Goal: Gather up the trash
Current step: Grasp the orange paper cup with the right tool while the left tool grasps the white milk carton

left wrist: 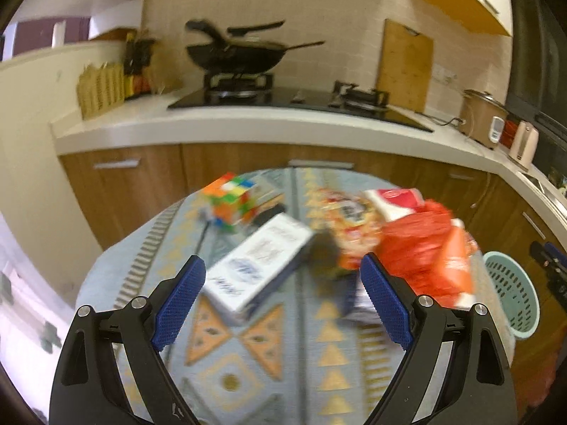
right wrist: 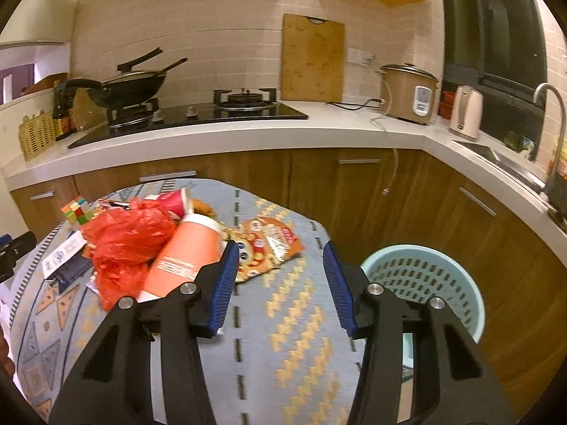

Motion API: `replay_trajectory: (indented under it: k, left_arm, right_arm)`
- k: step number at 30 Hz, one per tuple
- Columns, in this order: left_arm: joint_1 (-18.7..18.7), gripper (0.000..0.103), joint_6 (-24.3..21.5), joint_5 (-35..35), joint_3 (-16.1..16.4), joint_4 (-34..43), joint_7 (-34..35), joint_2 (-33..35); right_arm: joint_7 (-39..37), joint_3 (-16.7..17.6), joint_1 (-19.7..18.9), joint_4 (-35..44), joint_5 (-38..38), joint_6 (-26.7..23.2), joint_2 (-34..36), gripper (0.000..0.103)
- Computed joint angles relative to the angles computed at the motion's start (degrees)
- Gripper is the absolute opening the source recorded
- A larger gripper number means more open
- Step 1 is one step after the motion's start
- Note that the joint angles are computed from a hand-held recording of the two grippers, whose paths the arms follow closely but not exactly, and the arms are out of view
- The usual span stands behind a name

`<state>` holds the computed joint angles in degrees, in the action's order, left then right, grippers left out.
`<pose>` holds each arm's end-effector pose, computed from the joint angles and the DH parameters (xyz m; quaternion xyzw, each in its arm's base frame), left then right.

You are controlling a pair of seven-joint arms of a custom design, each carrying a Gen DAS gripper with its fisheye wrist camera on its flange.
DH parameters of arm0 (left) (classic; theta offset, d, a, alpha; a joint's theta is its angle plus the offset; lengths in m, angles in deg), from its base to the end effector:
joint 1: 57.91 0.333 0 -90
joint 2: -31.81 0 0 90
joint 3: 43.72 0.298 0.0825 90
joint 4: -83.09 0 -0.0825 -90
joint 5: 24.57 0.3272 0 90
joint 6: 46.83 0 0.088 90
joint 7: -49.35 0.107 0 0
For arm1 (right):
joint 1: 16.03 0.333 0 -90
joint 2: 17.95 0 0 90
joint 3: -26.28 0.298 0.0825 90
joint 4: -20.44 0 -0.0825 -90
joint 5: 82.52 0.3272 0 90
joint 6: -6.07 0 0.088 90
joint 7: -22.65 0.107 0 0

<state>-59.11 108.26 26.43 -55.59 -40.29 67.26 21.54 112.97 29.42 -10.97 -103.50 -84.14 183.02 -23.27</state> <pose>0.4739 -0.1444 0.5529 -0.7262 0.5174 -0.3017 0.3376 0.5128 0.0773 0.5717 -0.6670 0.5637 -0.3254 0.3627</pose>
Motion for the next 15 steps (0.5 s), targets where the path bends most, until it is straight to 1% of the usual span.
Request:
replay_trajectory:
  k: [1,2,3,5,6,9,11,13,15]
  left_arm:
    - [-0.52,0.087,0.84,-3.43,1.33,-0.20,4.09,0.52]
    - [-0.79,0.087,1.76,-6.49,2.43,-0.35,7.89,1.19]
    - [-0.72,0.087,2.51,-8.27,3.02,-0.48,10.31,1.73]
    - [-0.44,0.087,2.61,-11.04,3.58,0.25,14.38,3.47]
    - [-0.30,0.087,2.68,-12.21,3.84,0.66,16.34,4.30]
    - [0.23,0.087,2.50,-14.36,4.41,2.45,20.53,7.06]
    - [0.22,0.087,3.61,-17.55,4.88,3.36,26.04,9.06]
    - [0.12,0.087,3.31,-17.96,4.90,4.56,28.88,10.67]
    - [0.14,0.087,4.21,-19.62,5.08,5.11,31.74,12.03]
  right_arm:
    - [-1.35,-0.34,0.80,0.35,1.43,-0.30,0.25,0.046]
    - [-5.02,-1.22,2.77,1.24,5.51,-1.21,0.89,0.047]
    - [-7.12,-1.57,3.72,1.72,8.05,-1.84,1.17,0.049]
    - [-13.86,-2.46,6.20,3.61,16.52,-4.23,2.35,0.058]
    - [-15.24,-2.37,6.44,4.12,18.25,-4.97,2.73,0.060]
    - [-16.11,-1.76,6.57,6.04,19.60,-7.56,4.41,0.062]
    - [-16.63,-1.50,6.65,7.52,20.61,-9.63,5.67,0.065]
    - [-16.16,-1.20,6.82,8.95,20.56,-10.83,7.16,0.066]
    - [-15.73,-1.10,6.88,10.29,20.48,-12.41,8.45,0.067]
